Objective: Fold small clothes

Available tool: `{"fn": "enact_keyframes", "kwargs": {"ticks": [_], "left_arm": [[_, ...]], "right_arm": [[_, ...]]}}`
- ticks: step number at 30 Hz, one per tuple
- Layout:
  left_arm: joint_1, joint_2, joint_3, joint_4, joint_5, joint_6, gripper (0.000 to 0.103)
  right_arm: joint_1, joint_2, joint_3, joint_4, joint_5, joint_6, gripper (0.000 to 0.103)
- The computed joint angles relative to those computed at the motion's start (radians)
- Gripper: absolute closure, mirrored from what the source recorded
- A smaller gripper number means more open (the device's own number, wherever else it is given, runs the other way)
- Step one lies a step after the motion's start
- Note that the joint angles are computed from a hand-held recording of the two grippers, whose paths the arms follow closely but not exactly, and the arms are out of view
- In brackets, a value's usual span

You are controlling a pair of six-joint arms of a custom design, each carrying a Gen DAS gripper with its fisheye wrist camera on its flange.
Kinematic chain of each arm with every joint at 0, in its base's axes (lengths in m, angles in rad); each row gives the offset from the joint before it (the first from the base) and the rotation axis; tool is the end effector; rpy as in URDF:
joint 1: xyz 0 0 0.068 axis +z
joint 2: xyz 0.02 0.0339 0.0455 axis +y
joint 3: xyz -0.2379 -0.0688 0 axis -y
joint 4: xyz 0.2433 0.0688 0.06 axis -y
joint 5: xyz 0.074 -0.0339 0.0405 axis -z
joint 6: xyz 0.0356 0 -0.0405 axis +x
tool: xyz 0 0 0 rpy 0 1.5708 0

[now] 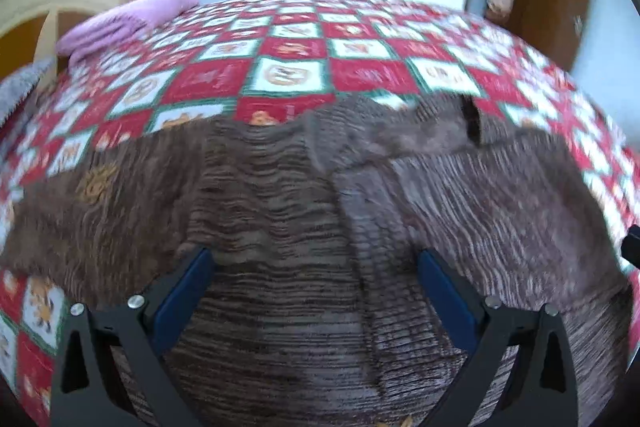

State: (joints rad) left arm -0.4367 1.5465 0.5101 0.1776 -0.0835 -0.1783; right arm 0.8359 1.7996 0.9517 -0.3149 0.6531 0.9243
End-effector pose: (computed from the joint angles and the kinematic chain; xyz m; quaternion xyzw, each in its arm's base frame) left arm 0.2380 -0.1078 0.0896 0.1062 0.9306 -0.0681 0.3437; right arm 0.2309 0.2233 0.1086 0.1059 0.9237 -0.0522 0.3644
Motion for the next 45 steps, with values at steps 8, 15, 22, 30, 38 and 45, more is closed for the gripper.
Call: {"fn": "enact_keyframes", "kwargs": {"ticks": [8,15,22,30,38,45], "left_arm": [[0.043,0.008,-0.012,0.000,0.042,-0.027,0.000],[0.026,0.020,-0.001,-0.011,0.011,-0.025,0.000],[0.033,-0.009,-0.029,-0.017,-0.023,-0.040,0.000],[0.092,-0.045,-0.072,-0.003,0.012,-0.042,0.000],[0.095,-0.051,-0.080,0.007,0.025,-0.042,0.000],[0.107,-0.123,-0.119,-0.062,0.036,0.002,0.000]], "right_arm": [[-0.194,0.142,0.094,-0.079,-0.030,-0.037,0.055],[-0.187,-0.003,-0.041,-0.056,-0.025,0.047,0.054],[-0.117,0.188,0.238,-0.080,-0.058,-0.098,0.054],[-0.210,0.096,0.005,-0.006,-0.039,0.000,0.046],[-0.130,-0.026,-0.062,0.093,-0.056,0.008,0.044],[-0.050,0.275,0.271,-0.066,-0.101,-0.061,0.044]]}}
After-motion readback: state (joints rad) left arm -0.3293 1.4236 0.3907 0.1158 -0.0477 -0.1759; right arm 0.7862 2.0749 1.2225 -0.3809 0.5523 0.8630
